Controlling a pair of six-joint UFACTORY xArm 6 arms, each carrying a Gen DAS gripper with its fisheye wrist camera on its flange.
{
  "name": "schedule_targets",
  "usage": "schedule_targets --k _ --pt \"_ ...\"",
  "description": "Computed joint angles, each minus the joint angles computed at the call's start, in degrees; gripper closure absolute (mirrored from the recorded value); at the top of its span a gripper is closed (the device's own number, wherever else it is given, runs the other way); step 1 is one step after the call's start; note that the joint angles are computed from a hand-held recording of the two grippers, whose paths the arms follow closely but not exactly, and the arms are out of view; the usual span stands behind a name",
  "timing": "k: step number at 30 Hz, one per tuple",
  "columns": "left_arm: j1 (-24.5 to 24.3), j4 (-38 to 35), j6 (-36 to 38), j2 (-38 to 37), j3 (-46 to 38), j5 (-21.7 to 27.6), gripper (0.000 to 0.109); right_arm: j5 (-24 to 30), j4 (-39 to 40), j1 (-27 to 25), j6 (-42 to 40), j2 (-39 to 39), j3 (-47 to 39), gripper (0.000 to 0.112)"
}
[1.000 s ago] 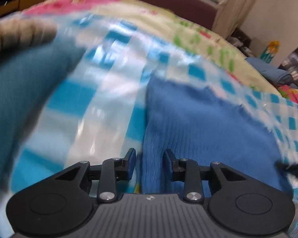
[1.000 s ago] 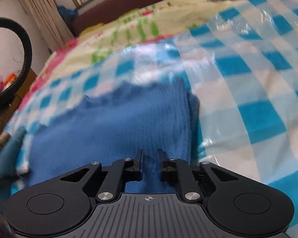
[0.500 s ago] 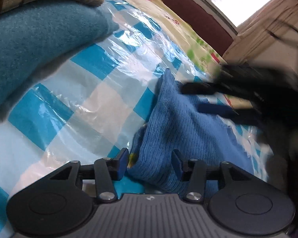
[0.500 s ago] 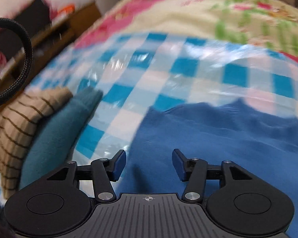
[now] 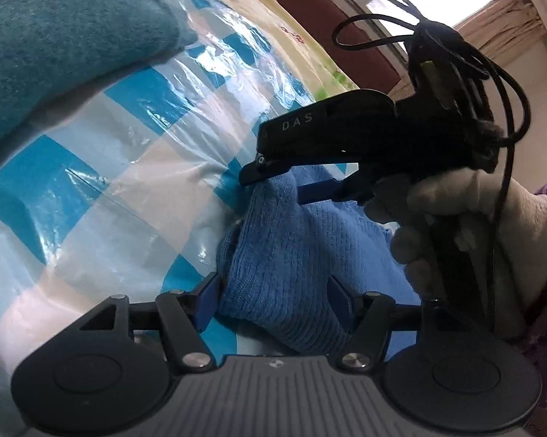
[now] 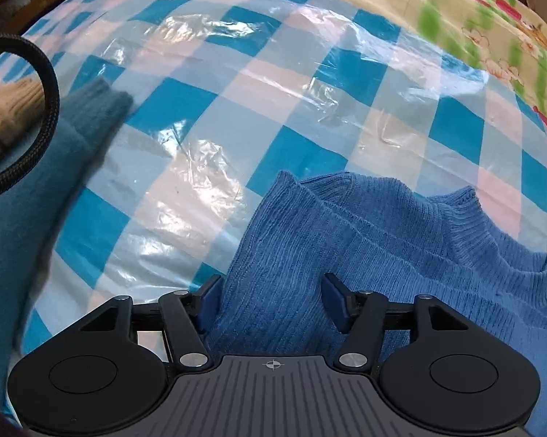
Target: Fold small clothes
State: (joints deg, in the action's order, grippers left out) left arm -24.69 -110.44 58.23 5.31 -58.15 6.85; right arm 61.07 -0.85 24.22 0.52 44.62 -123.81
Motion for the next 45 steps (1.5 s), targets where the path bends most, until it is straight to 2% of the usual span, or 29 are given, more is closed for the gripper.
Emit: schedule_targets --k 3,5,6,7,12,17,20,24,28,31,34,36,38,39,41,45 --pt "-1.0 1.5 -0.3 1.3 -1.2 -2.0 0.047 -2.5 0.5 -0.8 -1.9 -2.8 4.4 0.080" --pt "-1.8 3.6 -0.7 1.3 -1.1 -2.7 0.067 -2.8 3.9 -2.0 -2.4 -3.8 5.2 0.091" --pt "-2.0 4.5 -1.1 1.4 -1.2 -2.3 0.072 -3.4 5.6 -2.5 -2.5 -4.6 6.3 0.094" --pt "-2.0 4.7 -1.0 1.4 -1.4 -2.1 0.077 -4.9 7.7 -3.2 -2.9 -6.1 8.5 0.095" --pt "-4.0 -0.9 7.1 0.3 -3.8 -3.4 0.079 -12.3 18.9 -6.9 -8.3 -14.8 20.4 0.097" --pt "-8.7 8.0 3.0 1.2 -7.8 -1.7 0.079 -16.7 34.5 -14.2 -16.9 -25.8 32.4 0.097" --pt "-12.2 16.0 0.3 4.0 -11.8 -0.7 0.079 -18.4 41.9 -19.7 -21.4 -31.9 39.6 0.097" --pt "-15.2 32.7 -12.3 10.4 -17.5 2.3 0.079 -20.1 50.4 -26.9 -25.7 -36.3 47.4 0.097" --pt "-17.1 51.9 -27.0 17.3 -22.8 5.3 0.079 -20.5 56.1 -31.9 -28.0 -36.4 52.8 0.097" --pt "-17.3 65.9 -38.5 21.2 -25.8 7.0 0.079 -19.7 59.6 -34.3 -30.0 -34.5 53.8 0.097" --pt "-17.3 73.0 -44.4 22.3 -27.4 7.3 0.078 -16.7 64.5 -36.0 -33.0 -33.0 53.3 0.092" --pt "-17.3 77.0 -47.4 22.2 -27.4 7.9 0.072 -15.4 66.2 -36.5 -33.8 -32.9 53.0 0.089" --pt "-17.9 79.4 -49.1 21.8 -27.2 8.0 0.063 -14.9 66.8 -36.9 -34.4 -32.9 52.7 0.082" --pt "-18.2 80.5 -49.5 21.4 -26.8 7.8 0.062 -14.8 66.6 -37.4 -34.7 -33.0 52.8 0.077" --pt "-19.2 78.7 -46.2 18.1 -22.9 6.6 0.058 -15.7 66.6 -37.7 -35.6 -34.3 53.9 0.077" --pt "-20.2 65.8 -32.5 14.3 -20.3 9.2 0.057 -18.4 64.0 -38.0 -35.9 -38.2 57.2 0.077"
